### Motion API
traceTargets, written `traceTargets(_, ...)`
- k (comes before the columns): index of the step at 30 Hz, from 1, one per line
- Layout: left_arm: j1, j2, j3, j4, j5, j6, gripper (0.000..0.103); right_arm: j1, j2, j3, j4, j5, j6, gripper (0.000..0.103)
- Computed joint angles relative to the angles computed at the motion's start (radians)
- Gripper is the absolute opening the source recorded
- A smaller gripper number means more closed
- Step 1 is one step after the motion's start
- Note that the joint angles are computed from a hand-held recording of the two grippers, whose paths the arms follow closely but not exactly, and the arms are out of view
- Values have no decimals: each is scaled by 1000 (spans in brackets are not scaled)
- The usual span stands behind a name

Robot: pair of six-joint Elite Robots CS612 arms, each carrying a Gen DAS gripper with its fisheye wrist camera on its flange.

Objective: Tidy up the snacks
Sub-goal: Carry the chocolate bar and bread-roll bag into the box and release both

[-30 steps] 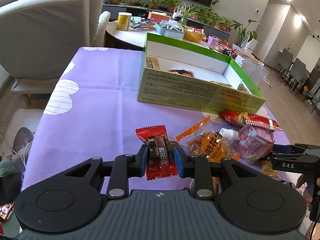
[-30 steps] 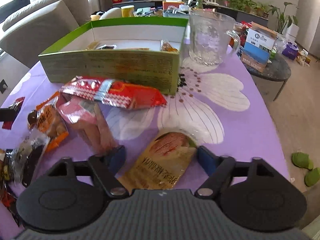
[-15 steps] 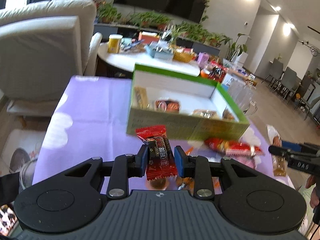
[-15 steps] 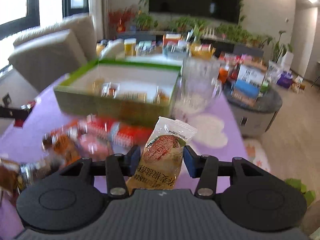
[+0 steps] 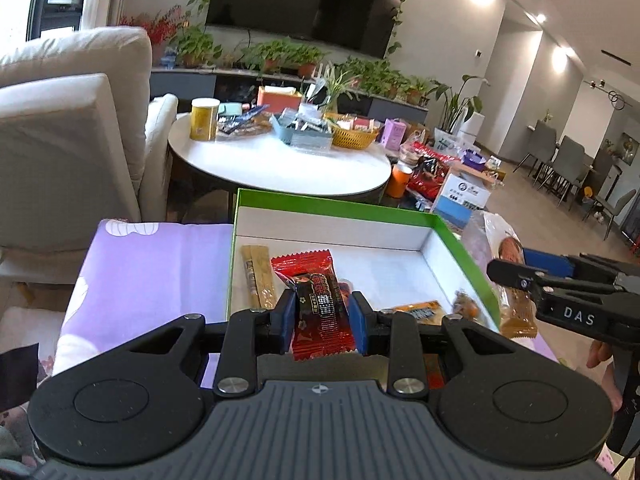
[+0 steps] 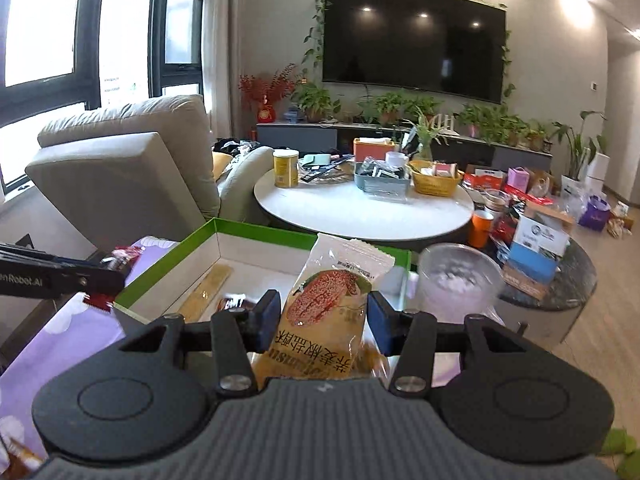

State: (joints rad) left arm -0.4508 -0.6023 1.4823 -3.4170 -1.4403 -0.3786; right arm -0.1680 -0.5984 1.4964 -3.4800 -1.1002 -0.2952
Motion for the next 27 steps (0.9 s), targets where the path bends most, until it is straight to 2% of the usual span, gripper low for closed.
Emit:
traceTargets(7,20,54,-104,121,-26,-14,28,20,58,-108,78,-43,12,56)
traceTargets(9,21,60,-107,120,-26,-9,32,26,68,-129,101,-57,14,60)
traceTargets(10,19,61,-103,111,-23,-6,39,28,69,-129,106,-62,9,61)
traceTargets(13,17,53,-80,85,-15,-4,40,34,73,-128,101,-72,-4,66)
traceTargets(19,9,8,8,27,5,14,40,19,43,-73,95,-53,6,66)
traceTargets(25,-8,-35,107,-30,17,19,40,-8,0,11,28,-45,33,67)
traceTargets(27,-12,-43,130,-36,8,23,40,-18,-14,44,3,-48,43,70)
